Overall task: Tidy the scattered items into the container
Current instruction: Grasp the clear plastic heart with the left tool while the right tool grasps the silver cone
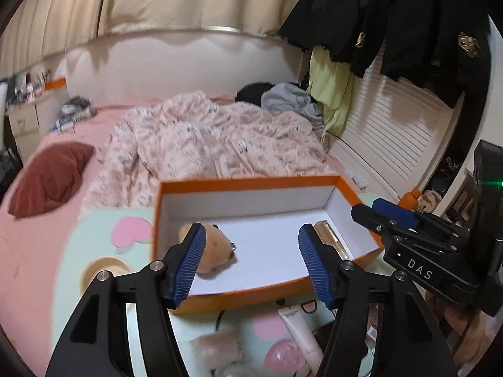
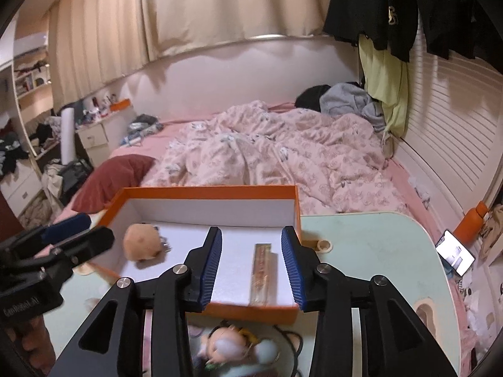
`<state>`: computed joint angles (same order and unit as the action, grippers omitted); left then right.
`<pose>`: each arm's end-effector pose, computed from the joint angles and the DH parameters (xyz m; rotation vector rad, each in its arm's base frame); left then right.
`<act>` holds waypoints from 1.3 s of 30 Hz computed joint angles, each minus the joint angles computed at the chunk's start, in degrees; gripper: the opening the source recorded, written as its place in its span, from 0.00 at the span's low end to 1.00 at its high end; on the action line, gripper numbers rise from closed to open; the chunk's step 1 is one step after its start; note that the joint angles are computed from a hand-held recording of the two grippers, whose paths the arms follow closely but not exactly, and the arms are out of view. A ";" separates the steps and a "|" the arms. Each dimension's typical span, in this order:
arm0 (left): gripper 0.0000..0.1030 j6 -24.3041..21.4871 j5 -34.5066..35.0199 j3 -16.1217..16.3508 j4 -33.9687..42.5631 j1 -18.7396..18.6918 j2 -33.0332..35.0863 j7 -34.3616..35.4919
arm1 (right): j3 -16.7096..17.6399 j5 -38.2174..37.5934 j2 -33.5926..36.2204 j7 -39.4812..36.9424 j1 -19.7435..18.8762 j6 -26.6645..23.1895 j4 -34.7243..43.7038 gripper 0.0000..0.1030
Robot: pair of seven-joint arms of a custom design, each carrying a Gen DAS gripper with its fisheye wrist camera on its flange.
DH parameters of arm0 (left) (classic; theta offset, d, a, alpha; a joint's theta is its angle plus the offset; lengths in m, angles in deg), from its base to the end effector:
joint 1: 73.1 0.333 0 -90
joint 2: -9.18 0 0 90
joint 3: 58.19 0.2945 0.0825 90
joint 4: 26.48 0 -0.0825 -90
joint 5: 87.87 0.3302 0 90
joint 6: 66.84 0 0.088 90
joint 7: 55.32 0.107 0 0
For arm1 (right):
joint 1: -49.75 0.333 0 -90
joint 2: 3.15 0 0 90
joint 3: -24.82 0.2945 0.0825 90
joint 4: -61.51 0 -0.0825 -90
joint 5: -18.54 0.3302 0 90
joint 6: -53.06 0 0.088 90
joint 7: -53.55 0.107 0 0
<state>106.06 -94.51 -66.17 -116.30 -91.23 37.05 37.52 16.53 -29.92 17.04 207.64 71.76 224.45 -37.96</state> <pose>0.6219 -0.2720 0.4870 -1.4148 2.0175 -1.1664 0.5989 0.2138 0.4706 -1.5598 1.6607 -0.7509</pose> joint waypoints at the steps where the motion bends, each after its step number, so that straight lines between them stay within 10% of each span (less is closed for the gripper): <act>1: 0.60 1.73 0.43 0.28 -2.57 -0.12 -1.74 0.34 | -1.13 -2.01 -1.28 2.00 1.03 1.04 -1.50 0.38; 5: 0.61 7.08 0.23 -2.64 -13.98 2.66 -8.91 5.43 | -7.82 -22.51 -6.44 22.39 7.00 3.68 -6.76 0.43; 9: 0.61 6.70 -9.71 -12.35 -22.71 11.32 -13.25 15.12 | -7.19 -33.81 -11.19 33.09 6.42 5.03 -13.20 0.43; 13: 0.61 9.70 -10.20 -5.46 -27.90 6.31 -14.88 8.76 | -5.24 -36.14 -14.66 35.69 3.22 6.21 -18.54 0.43; 19: 0.56 5.63 -13.00 -8.22 -26.87 8.88 -13.44 10.58 | -2.83 -47.59 -18.79 49.48 -2.25 8.69 -22.54 0.43; 30: 0.55 0.14 -0.77 1.68 -22.72 -1.60 -9.34 -1.42 | 5.68 -41.29 -20.43 39.34 -8.81 7.77 -26.00 0.43; 33: 0.38 -0.06 2.32 3.39 -22.79 -2.91 -9.42 -4.81 | 7.74 -38.92 -20.42 36.91 -10.37 8.42 -26.94 0.43; 39: 0.38 1.63 -1.34 -3.40 -25.48 2.94 -10.82 -0.70 | 10.38 -28.95 -19.82 23.99 -9.90 8.45 -30.41 0.43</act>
<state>107.69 -95.85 -69.56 -141.78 -88.28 26.24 36.81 26.92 -58.87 -2.78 231.63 61.86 232.90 -68.37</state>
